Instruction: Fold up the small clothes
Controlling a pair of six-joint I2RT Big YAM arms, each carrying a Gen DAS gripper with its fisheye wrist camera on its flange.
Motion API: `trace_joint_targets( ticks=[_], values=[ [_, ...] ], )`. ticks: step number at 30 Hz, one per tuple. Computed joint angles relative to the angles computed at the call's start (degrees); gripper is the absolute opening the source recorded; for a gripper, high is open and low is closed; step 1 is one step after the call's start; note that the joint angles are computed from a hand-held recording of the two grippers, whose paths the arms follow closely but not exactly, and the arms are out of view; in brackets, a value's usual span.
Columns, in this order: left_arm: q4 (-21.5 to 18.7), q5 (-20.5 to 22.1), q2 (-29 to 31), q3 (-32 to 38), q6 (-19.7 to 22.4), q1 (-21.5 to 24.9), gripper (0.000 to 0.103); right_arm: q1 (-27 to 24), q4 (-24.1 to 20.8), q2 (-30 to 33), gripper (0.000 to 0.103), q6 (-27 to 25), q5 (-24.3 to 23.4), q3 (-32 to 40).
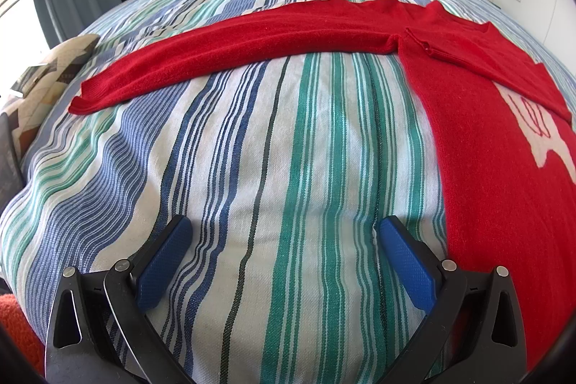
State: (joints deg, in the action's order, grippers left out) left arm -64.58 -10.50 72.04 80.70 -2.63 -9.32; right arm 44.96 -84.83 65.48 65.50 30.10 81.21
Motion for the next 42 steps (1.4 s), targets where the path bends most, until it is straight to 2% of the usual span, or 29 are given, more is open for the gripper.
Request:
trace_joint_targets(
  ticks=[10,12,14,15,17,18,21,24,26,29,31,33,34,35,38,40,42],
  values=[
    [-0.1,0.1,0.0,0.0,0.0,0.0,0.103,0.1,0.1,-0.2,0.098,0.4,0.4,-0.1],
    [-1.9,1.2,0.6,1.2,-0.3,0.5,0.103,0.1,0.2,-0.2,0.098,0.4,0.3,-0.1],
    [-6.2,5.2,2.0,4.6,-1.2,2.0,0.102,-0.1,0.3,-0.2,0.098,0.3,0.3,-0.1],
    [-7.4,8.8,2.3,6.1,-2.0,3.3,0.102,-0.1,0.3,-0.2,0.098,0.4,0.3,-0.1],
    [-7.4,17.3,2.2,8.3,-4.2,7.1,0.101,-0.2,0.4,-0.4,0.098,0.7,0.4,-0.1],
    [-7.2,20.1,2.5,9.6,-5.7,9.0,0.101,-0.2,0.5,-0.5,0.098,0.9,0.5,-0.1],
    [-7.9,26.0,5.6,14.6,-11.2,15.6,0.101,-0.5,0.9,-0.8,0.098,1.0,0.3,-0.4],
    [-9.0,30.7,10.7,19.2,-20.2,22.7,0.1,-0.8,1.2,-0.9,0.098,1.0,-0.3,-0.6],
    [-9.3,32.0,14.2,21.5,-25.2,26.3,0.09,-0.7,1.2,-0.9,0.098,0.8,-0.1,-0.6],
    [-8.3,34.0,18.0,23.6,-30.4,29.4,0.074,-0.4,1.1,-1.0,0.098,1.0,0.2,-0.6],
    [-6.2,33.9,19.2,24.1,-32.5,30.1,0.068,-0.3,0.8,-1.0,0.098,1.3,0.2,-0.6],
    [-4.5,32.3,19.7,24.4,-32.6,30.0,0.059,-0.4,0.5,-0.8,0.098,1.3,0.1,-0.5],
    [-4.1,30.7,20.0,24.5,-32.5,29.8,0.042,-0.5,0.5,-0.7,0.098,1.1,-0.1,-0.5],
    [-4.6,28.7,20.3,24.9,-32.2,29.8,0.006,-0.5,0.5,-0.5,0.098,1.0,-0.2,-0.4],
    [-7.2,23.5,20.9,27.6,-31.9,28.4,0.003,-0.6,0.6,0.0,0.098,0.3,-0.6,-0.2],
    [-9.7,19.7,22.6,33.4,-27.1,25.4,0.003,-0.5,1.0,0.2,0.098,-0.5,-0.7,0.0],
    [-12.7,19.4,25.4,42.3,-20.8,21.2,0.003,-0.4,1.8,0.3,0.098,-1.5,-1.0,0.1]
  ],
)
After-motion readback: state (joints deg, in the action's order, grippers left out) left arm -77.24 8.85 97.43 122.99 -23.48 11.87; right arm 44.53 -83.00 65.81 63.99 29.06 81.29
